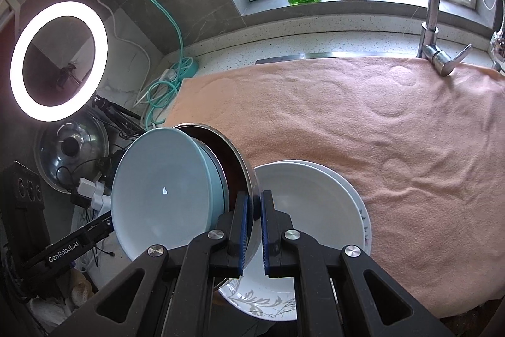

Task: Organize plates and bowls
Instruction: 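Lift the nested bowl stack with both grippers and carry it over the plates, then lower the nested bowl stack onto the white plate stack with both grippers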

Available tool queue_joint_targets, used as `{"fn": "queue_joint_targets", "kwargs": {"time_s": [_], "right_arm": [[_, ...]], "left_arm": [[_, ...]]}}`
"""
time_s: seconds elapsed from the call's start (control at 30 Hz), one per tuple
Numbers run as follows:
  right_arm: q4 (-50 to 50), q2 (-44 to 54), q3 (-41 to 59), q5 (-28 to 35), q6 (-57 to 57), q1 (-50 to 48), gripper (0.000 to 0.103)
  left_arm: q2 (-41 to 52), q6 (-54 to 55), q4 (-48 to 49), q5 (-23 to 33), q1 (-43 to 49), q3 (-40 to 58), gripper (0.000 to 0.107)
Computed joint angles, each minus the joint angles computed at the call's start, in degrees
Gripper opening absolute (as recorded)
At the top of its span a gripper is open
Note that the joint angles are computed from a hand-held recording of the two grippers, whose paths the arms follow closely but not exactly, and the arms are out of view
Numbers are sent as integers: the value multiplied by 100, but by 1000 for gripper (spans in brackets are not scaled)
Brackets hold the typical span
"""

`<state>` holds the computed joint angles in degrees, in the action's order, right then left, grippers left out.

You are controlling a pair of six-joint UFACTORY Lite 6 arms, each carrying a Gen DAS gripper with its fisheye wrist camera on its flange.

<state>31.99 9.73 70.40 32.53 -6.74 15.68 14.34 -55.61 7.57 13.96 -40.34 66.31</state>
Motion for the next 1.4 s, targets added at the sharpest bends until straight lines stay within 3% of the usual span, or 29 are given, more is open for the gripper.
{"fn": "queue_joint_targets", "kwargs": {"time_s": [0.77,1.4], "right_arm": [[535,-453,-959,136,-1048,-963,7],[760,-423,-1212,126,-1312,-1085,7]], "left_arm": [[1126,146,-306,356,-520,1178,8],[1386,602,-769,481,-521,1324,8]]}}
